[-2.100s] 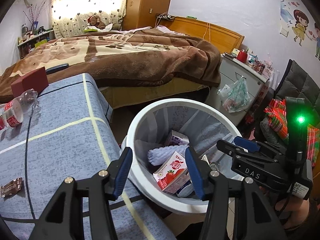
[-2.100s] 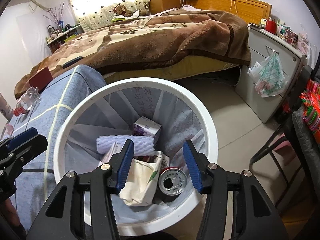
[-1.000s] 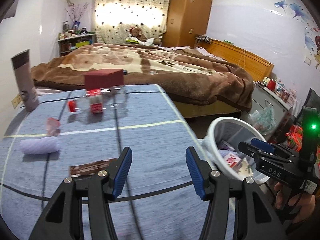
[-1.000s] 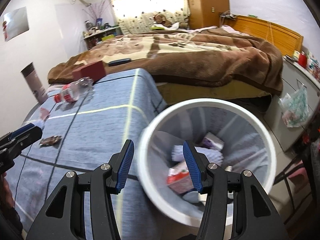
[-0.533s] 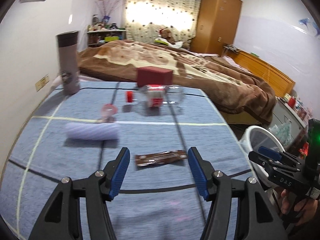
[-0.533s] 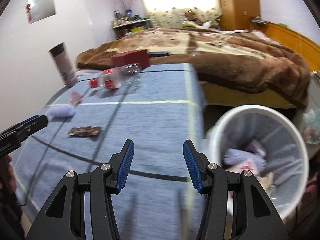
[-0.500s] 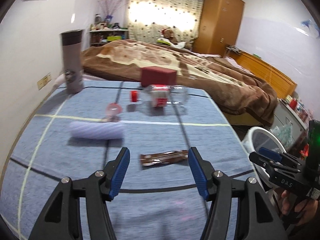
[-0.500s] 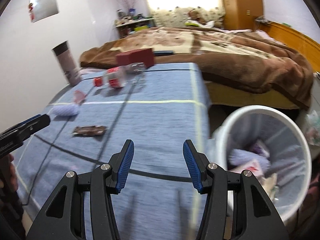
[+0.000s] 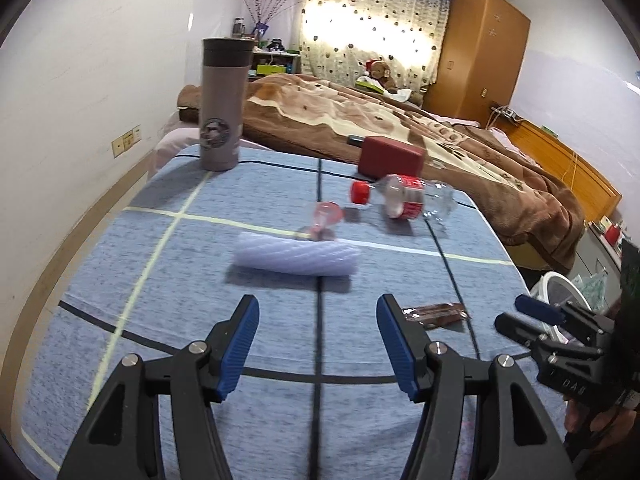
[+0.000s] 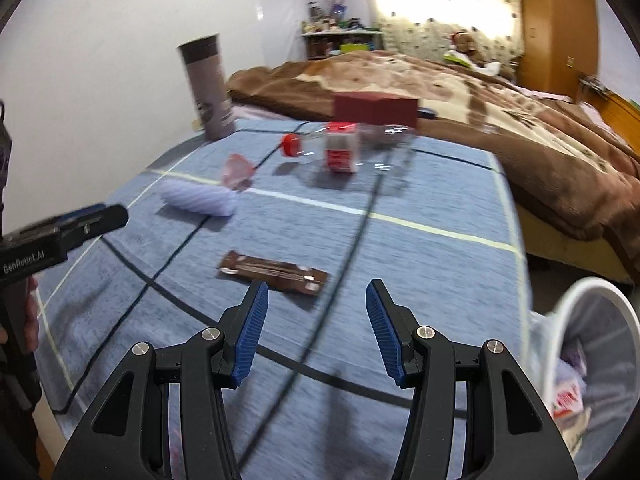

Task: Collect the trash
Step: 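Move both grippers back over the table toward the brown snack wrapper, then grasp the brown snack wrapper with the right gripper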

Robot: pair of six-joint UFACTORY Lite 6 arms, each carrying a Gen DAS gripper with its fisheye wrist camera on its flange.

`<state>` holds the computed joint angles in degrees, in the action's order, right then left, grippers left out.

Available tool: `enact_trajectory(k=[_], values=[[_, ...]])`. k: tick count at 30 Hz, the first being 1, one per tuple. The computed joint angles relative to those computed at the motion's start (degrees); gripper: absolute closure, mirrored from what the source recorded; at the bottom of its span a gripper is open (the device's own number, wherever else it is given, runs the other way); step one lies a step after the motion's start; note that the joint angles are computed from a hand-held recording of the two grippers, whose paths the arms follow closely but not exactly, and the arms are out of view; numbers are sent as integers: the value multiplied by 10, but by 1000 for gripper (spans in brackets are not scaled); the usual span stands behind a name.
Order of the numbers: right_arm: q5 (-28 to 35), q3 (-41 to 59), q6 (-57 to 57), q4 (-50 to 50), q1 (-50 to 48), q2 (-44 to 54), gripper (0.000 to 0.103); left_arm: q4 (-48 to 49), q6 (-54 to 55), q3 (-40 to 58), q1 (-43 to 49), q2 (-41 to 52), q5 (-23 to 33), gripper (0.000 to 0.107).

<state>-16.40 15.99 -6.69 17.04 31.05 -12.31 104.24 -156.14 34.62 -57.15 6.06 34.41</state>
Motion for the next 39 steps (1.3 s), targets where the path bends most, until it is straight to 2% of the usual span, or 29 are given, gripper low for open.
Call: enact_trajectory(k=[5,10,14,19,23,27,30,32,35,37,39], values=[[-23,39,-95,86,53,66,50,31,5,-14,43,-5,-18,43],[-19,60,-97,63,66,94,50,71,16,-9,90,9,-43,41],[-24,88,-154,95,83,133,50,99,42,15,117,34,-59,41],[-42,120,-251,193,102,181,50,164,41,51,160,73,-98,41],[-38,139,-300,236,105,199,49,146,119,89,178,110,-117,40],[-19,151,-285,226,85,204,49,119,191,117,184,137,-110,40],[-4,161,-257,204,69,212,49,158,194,138,195,152,-131,40],[11,162,-203,155,57,210,49,200,172,154,208,164,-156,40],[22,165,-104,63,39,217,49,203,204,175,211,181,-167,40],[22,160,-105,73,41,212,49,189,225,185,209,189,-177,40],[19,160,-108,87,45,214,49,249,173,185,211,189,-194,40]])
